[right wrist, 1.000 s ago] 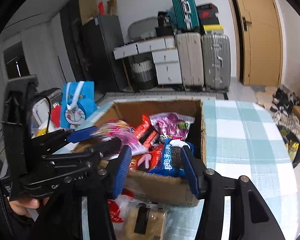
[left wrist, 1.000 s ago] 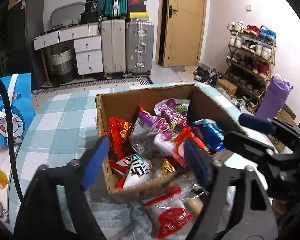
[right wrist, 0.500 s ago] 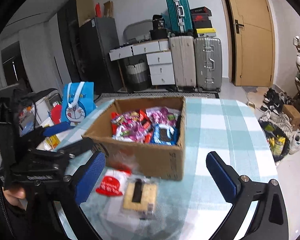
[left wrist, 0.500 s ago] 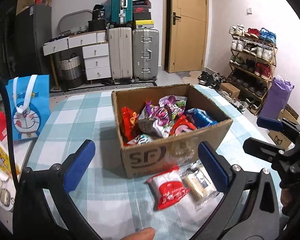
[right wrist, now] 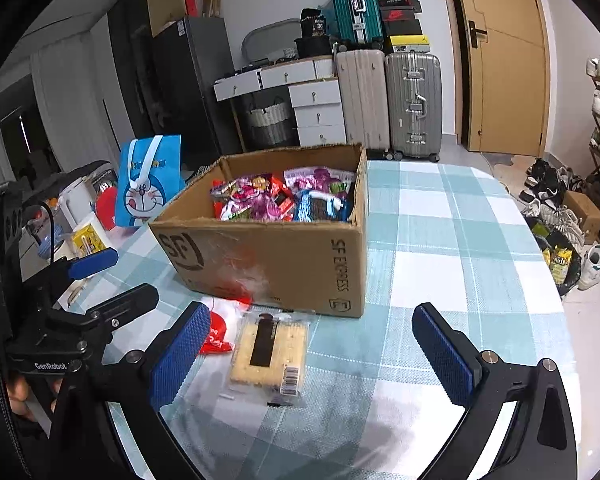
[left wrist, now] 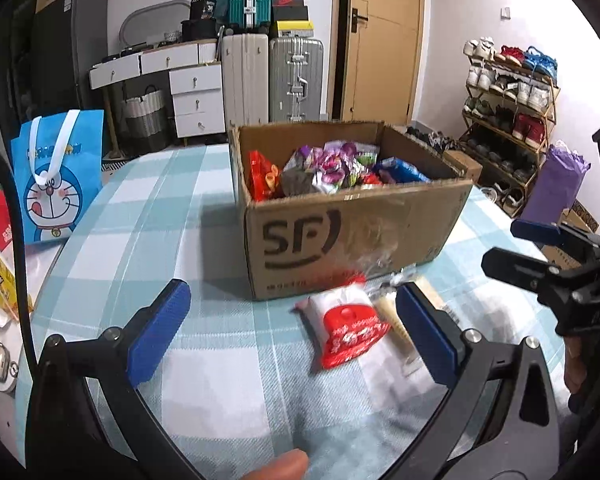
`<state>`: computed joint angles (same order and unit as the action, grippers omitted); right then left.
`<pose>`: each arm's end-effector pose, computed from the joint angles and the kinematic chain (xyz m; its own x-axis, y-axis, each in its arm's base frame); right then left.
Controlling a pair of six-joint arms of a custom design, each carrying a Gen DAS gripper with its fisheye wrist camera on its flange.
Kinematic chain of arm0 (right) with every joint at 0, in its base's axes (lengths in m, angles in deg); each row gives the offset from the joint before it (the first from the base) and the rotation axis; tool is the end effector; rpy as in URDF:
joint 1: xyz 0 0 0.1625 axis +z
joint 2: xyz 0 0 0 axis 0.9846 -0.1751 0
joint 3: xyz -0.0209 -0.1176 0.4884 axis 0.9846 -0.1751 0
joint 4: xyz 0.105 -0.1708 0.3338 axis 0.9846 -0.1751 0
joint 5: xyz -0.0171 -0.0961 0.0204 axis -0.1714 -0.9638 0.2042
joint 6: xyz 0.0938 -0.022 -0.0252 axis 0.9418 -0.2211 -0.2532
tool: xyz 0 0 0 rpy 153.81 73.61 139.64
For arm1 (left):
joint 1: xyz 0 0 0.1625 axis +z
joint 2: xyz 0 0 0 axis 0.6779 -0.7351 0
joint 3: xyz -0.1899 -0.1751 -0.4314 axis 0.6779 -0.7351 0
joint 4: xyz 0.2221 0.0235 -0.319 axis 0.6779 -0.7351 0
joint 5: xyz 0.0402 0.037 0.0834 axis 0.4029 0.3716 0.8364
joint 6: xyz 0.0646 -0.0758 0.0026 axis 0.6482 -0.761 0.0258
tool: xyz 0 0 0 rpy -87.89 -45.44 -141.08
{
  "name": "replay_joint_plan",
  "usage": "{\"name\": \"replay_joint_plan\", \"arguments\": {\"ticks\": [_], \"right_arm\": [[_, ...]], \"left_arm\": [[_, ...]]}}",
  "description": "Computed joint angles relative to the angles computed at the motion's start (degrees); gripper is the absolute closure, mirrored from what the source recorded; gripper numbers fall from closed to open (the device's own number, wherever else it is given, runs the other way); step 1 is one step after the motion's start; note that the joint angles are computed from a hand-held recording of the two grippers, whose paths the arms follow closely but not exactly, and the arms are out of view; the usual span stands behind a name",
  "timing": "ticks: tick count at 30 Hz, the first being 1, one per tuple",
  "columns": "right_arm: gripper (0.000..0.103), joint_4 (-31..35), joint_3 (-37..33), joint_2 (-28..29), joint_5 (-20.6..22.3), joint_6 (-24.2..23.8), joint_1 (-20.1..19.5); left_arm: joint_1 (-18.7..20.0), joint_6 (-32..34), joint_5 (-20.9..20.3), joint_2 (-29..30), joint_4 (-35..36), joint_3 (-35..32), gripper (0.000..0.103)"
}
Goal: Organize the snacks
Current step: 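Withdraw both tools toward the cracker pack and red bag on the table, then grasp the red-and-white bag with the left gripper while the right gripper grasps the cracker pack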
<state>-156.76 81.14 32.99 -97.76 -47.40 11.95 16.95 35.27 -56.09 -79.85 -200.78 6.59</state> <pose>0.1189 -0.7387 0.2616 -0.8154 -0.0200 0.5785 -0.4517 0.6470 -0.6143 -0.2727 -0.8312 0.0698 -0.6679 0.4172 -0.6163 0.7209 0.5687 -0.3962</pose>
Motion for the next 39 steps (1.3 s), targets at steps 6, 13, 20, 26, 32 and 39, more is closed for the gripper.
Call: {"name": "replay_joint_plan", "arguments": {"ticks": [6, 13, 20, 26, 32, 39], "right_arm": [[0.001, 2.2, -1.3, 1.0, -1.8, 1.3, -0.3], [0.001, 8.9, -3.5, 2.6, -5.2, 1.3, -0.6], [0.001, 13.7, -5.1, 4.1, -6.1, 3.3, -1.2], [0.001, 13.3, -5.6, 5.2, -6.6, 3.5, -0.8], [0.001, 13.9, -6.2, 6.3, -8.8, 3.0, -0.4], [0.001, 10.2, -7.3, 8.0, -12.8, 1.3, 0.4]], "left_arm": [[0.6, -1.7, 0.8, 0.1, 0.0, 0.6, 0.001], [1.1, -3.1, 1.9, 0.4, 2.1, -0.6, 0.001], [1.5, -4.4, 2.3, 0.8, 4.1, -2.0, 0.001], [1.7, -5.0, 3.1, 1.3, 5.9, -3.0, 0.001], [1.9, -4.9, 2.8, 1.6, 6.5, -3.6, 0.001], [2.1, -4.7, 2.8, 1.9, 7.2, -3.9, 0.001]]}}
